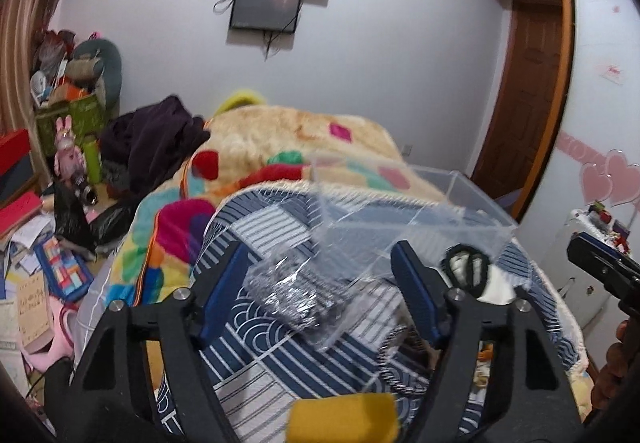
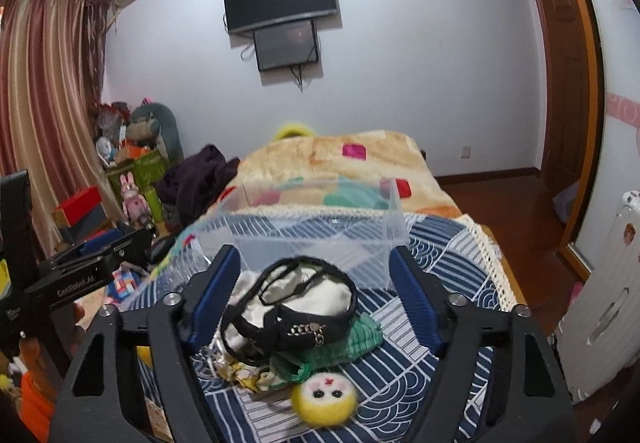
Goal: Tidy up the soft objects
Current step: 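Grasp the grey knit bag with the left tool while the right tool grasps the black-strapped cloth bag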
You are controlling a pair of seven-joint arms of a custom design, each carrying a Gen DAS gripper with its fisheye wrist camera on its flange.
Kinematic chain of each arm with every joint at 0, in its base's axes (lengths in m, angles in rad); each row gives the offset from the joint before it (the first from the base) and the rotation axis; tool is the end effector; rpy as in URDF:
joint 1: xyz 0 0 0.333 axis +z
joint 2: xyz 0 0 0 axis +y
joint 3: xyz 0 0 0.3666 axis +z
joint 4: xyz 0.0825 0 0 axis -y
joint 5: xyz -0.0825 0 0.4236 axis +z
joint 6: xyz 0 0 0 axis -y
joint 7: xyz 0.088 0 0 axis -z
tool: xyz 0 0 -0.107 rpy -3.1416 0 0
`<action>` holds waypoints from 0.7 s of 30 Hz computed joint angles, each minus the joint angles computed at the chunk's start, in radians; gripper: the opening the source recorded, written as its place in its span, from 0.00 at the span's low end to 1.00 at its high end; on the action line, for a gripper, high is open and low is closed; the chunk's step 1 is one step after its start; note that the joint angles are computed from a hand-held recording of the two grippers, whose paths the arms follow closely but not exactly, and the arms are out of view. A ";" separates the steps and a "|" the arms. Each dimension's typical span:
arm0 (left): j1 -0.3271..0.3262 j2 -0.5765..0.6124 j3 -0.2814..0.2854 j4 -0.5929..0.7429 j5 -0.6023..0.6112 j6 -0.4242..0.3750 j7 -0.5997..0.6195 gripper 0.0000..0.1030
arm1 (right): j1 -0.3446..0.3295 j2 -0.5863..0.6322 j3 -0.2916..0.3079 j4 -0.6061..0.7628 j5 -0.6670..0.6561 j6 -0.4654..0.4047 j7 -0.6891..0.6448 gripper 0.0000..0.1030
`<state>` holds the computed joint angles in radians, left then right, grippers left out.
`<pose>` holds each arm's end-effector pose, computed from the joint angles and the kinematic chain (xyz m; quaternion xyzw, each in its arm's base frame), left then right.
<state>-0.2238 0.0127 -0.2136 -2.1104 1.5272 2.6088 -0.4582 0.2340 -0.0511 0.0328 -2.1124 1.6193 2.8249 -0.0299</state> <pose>0.5419 -0.2766 0.4757 -0.7069 0.4861 -0.3665 0.3601 0.5812 0.1071 0.5137 -0.7154 0.4535 -0.2007 0.4922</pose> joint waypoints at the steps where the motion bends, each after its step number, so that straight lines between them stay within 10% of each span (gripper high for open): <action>1: 0.004 0.009 0.004 0.003 -0.014 0.009 0.008 0.70 | -0.001 0.008 -0.001 0.003 -0.024 -0.005 0.025 0.65; 21: 0.025 0.139 0.069 0.040 -0.280 0.167 0.221 0.40 | -0.046 0.128 0.009 0.043 -0.502 -0.136 0.516 0.41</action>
<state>-0.1990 0.1520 -0.1445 -2.0701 1.2475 2.7758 -0.2376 0.1878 0.0767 0.0415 -2.0698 1.1171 2.6888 0.4858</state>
